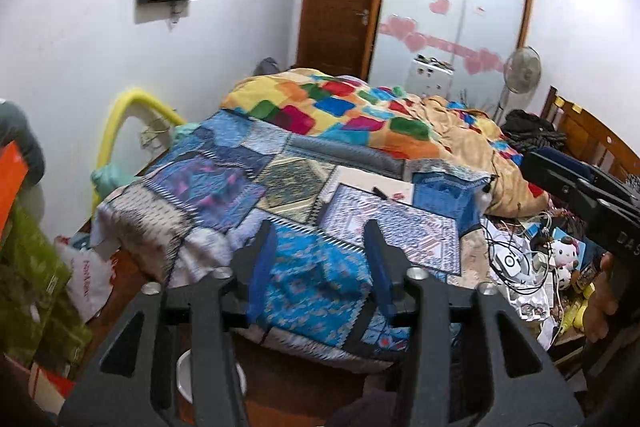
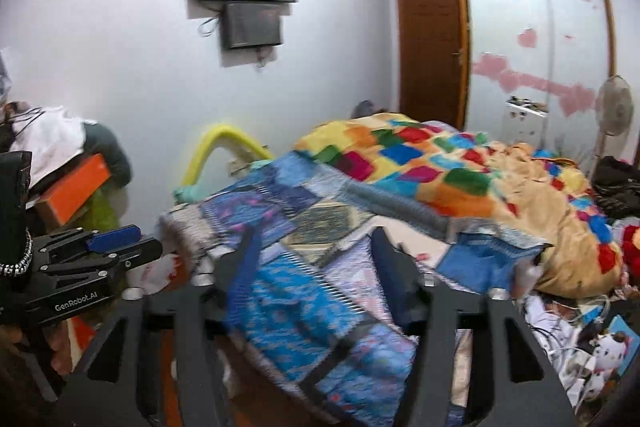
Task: Collect trash
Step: 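Raise both tools from the bin back toward the bed, then grasp the pink hair clip with the right gripper while the left grasps the clear pen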
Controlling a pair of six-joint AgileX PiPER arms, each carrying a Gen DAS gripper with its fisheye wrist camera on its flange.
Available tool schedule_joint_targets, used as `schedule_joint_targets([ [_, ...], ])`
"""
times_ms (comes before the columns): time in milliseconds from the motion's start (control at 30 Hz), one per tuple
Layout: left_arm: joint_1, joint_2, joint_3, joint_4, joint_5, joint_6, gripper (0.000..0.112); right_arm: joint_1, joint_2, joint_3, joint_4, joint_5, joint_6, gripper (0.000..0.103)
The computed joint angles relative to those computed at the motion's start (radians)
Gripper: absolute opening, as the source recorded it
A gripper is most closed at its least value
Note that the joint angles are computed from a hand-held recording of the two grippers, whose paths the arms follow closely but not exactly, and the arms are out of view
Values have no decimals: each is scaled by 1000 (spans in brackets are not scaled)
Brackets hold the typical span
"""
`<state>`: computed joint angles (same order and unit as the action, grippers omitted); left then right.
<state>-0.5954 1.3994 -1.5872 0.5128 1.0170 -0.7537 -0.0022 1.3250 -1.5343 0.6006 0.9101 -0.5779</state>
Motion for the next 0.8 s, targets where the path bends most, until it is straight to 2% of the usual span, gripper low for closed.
schedule_joint_targets([
  [100, 0, 88, -77, 2, -19, -14, 83, -66, 37, -26, 25, -11, -15, 74],
  [133, 6, 116, -101, -7, -31, -10, 85, -80, 55, -38, 20, -13, -15, 74],
  [267, 37, 227, -202, -71, -55, 44, 85, -129, 125, -80, 2, -21, -18, 74],
  [500, 89, 472, -439, -192, -38, 180, 85, -188, 267, -152, -22, -22, -11, 74],
  [667, 121, 657, -636, -256, 0, 254, 85, -198, 408, -256, -56, 0, 29, 74],
  [800, 144, 824, -847, -288, 59, 300, 85, -183, 524, -348, -95, 18, 66, 74],
])
